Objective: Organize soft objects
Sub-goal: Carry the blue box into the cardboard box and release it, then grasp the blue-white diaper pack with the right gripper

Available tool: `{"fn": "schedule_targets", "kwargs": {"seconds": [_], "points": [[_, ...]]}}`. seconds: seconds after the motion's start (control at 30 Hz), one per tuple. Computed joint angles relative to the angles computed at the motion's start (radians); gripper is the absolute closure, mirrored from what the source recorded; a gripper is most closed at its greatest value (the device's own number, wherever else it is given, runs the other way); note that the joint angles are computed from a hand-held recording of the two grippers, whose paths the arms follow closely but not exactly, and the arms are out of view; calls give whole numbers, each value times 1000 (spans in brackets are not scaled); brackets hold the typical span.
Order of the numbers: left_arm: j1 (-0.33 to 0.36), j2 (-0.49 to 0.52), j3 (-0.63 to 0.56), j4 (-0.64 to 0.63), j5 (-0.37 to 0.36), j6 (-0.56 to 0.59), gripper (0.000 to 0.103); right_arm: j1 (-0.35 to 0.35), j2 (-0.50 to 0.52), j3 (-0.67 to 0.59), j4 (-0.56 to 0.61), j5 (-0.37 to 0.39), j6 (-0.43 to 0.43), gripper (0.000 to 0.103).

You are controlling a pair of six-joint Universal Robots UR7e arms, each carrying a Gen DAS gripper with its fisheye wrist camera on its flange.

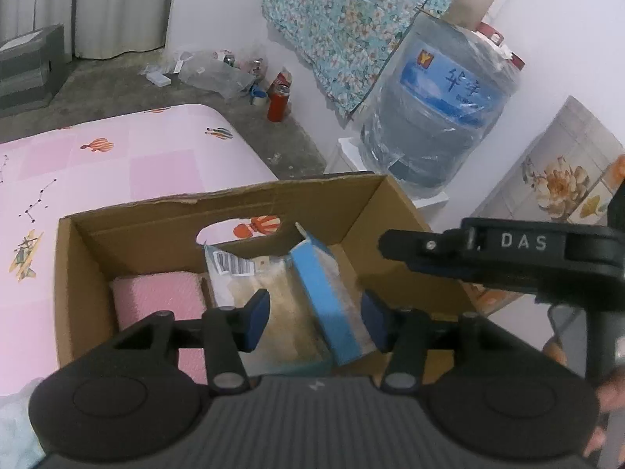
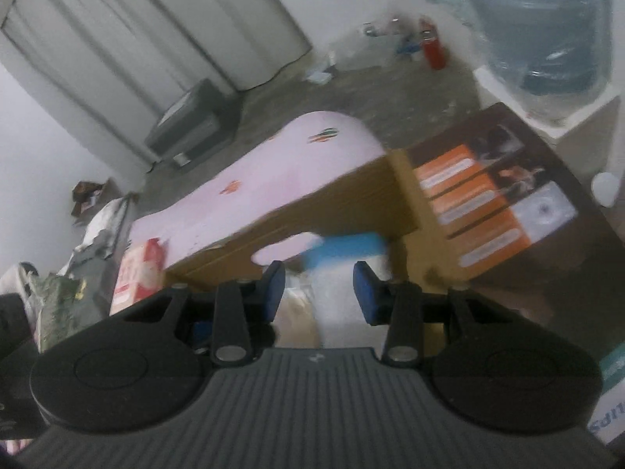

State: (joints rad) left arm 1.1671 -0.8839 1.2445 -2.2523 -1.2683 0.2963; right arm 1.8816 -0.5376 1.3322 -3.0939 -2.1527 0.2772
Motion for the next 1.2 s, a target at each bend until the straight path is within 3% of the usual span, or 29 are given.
{"fn": "schedule_targets", "kwargs": {"seconds": [0.23,0.5,0.57,0.73,0.87,1.0,1.1,1.2], "points": [[-6,-53,11,5,66,44,49,0,-23,46,1,21,39,64],[20,-169,33,-8,105,90,45,-6,63,-111,192,103,109,65],[32,-194,33,-13,113,97,44,-10,96,-164,257,87,122,66],[66,-238,20,-28,129,103,40,-6,161,-268,374,-52,154,67],[92,-263,21,-55,148,120,37,-12,158,-253,327,-10,182,67],[120,-280,19,-45,165,108,36,0,200,-313,363,-91,175,66],[143,-304,35,-42,157,90,30,-17,198,-315,383,-63,217,66],[162,-336,62,-66,160,94,24,1,191,-299,335,-54,186,66]]}}
